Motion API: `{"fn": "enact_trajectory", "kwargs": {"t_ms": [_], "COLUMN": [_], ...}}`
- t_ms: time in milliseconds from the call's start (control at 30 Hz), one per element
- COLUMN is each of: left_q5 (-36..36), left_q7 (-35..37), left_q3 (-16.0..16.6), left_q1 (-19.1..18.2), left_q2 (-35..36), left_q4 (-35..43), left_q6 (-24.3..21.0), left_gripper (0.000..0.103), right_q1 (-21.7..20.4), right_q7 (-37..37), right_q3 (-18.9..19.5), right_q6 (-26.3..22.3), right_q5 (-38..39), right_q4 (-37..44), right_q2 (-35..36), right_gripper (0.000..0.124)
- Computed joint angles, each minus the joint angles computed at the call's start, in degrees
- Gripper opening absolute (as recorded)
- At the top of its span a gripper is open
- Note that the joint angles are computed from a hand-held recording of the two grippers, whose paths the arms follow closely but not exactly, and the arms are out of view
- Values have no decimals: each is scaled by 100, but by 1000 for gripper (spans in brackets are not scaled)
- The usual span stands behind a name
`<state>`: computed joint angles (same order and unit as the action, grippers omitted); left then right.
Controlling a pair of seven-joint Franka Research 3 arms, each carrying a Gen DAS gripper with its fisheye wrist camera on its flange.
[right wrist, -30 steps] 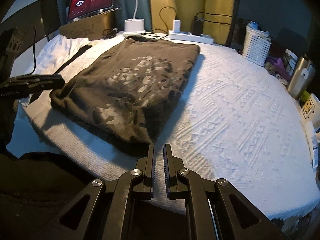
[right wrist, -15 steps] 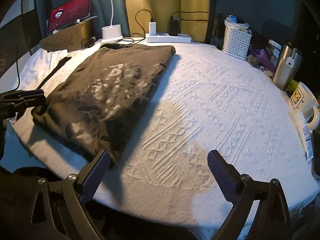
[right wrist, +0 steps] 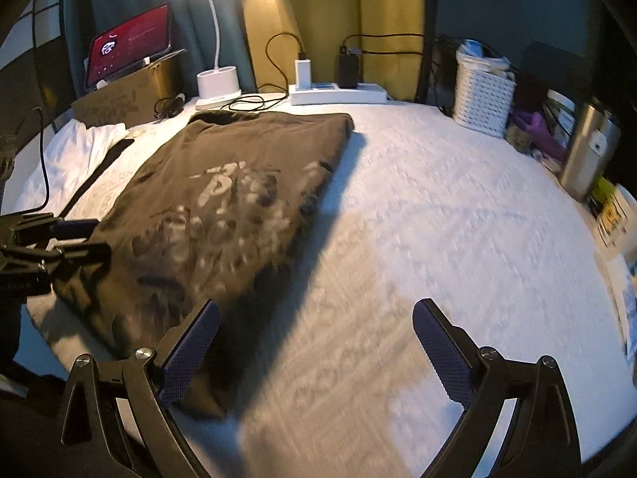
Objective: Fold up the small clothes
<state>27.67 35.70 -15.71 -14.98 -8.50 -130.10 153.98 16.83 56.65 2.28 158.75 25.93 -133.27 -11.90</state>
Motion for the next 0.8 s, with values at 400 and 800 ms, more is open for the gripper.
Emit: {"fn": "enact_trajectory", "kwargs": {"t_ms": [400, 800], "left_q5": [-887, -320], "left_q7": [738, 250], "left_q3": [180, 167], "left_q1": [-74, 284], "left_q2": [-293, 186], "left_q4": [-333, 398], "left_q6": [105, -4], "left_gripper": [58, 58], "right_q1": [0, -132], "right_q7": [-50, -165], "right_q3": [82, 53], "right_q6": [-287, -553], "right_q5": [-295, -170], "right_q4": [316, 1116], "right_q2": [448, 926], "right_gripper": [97, 97]}}
